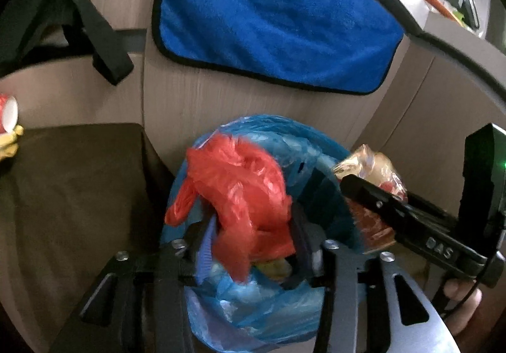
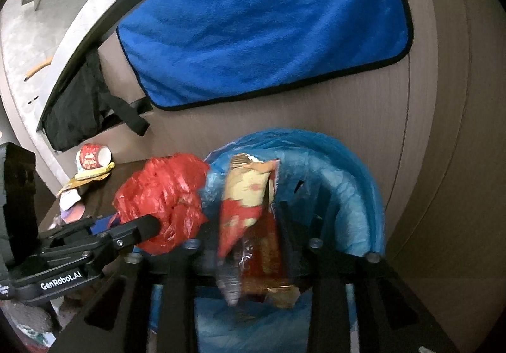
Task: Collect trash
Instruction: 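Carry the bag and wrapper over the bin and open both tools, then grasp the tape roll in clear plastic with the left tool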
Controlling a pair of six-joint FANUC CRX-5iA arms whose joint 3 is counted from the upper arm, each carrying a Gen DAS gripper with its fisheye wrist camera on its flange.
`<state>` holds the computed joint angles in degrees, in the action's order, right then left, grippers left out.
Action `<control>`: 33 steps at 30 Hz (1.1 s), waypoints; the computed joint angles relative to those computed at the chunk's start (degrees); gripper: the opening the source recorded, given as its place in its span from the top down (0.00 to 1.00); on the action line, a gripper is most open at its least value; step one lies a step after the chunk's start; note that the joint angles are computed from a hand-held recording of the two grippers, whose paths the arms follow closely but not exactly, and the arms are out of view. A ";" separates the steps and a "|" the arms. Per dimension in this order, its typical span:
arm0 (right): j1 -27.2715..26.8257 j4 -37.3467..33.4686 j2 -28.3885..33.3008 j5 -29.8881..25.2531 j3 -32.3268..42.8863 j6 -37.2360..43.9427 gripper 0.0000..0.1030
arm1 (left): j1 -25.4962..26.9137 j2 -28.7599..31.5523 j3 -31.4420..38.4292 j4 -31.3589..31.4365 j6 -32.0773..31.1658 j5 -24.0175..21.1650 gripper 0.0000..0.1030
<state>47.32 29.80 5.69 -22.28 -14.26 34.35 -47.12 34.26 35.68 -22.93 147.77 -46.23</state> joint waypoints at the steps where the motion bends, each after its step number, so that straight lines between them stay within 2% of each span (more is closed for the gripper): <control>1: -0.15 2.78 -0.27 0.80 -1.01 -2.84 0.39 | 0.24 -0.33 -0.62 0.43 -0.33 0.69 0.50; 3: -0.48 4.90 -0.64 1.63 -1.85 -5.15 0.38 | 0.58 -1.05 -1.75 0.73 -0.21 2.08 0.47; 8: -0.62 3.25 -0.93 0.88 -1.21 -5.01 0.38 | 0.74 -3.23 -3.64 -0.96 3.56 2.62 0.42; 13: -0.14 6.91 -2.10 0.22 -2.51 -8.23 0.38 | -0.60 -6.29 -5.21 -6.46 7.98 -1.51 0.42; 19: 1.91 12.27 -3.79 -0.07 -4.16 -12.12 0.38 | -2.69 -14.24 -13.03 -12.95 13.90 -5.91 0.42; 24: 5.64 17.64 -4.12 -1.34 -4.06 -13.57 0.38 | -7.39 -21.57 -18.71 -22.21 20.60 -16.49 0.42; 26: 7.54 18.05 -3.60 -1.63 -3.09 -12.58 0.34 | -9.23 -24.24 -20.85 -24.97 22.69 -21.44 0.42; 30: 10.45 20.74 -1.67 -0.23 -1.44 -12.82 0.27 | -12.17 -31.09 -27.17 -28.43 28.88 -31.46 0.42; 33: 12.96 17.60 1.11 -0.27 2.31 -8.57 0.26 | -12.66 -36.38 -32.50 -28.03 33.10 -36.04 0.42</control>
<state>60.28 47.40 6.80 -22.55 -11.95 25.78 -59.78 -2.12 3.18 -50.96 180.87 -82.27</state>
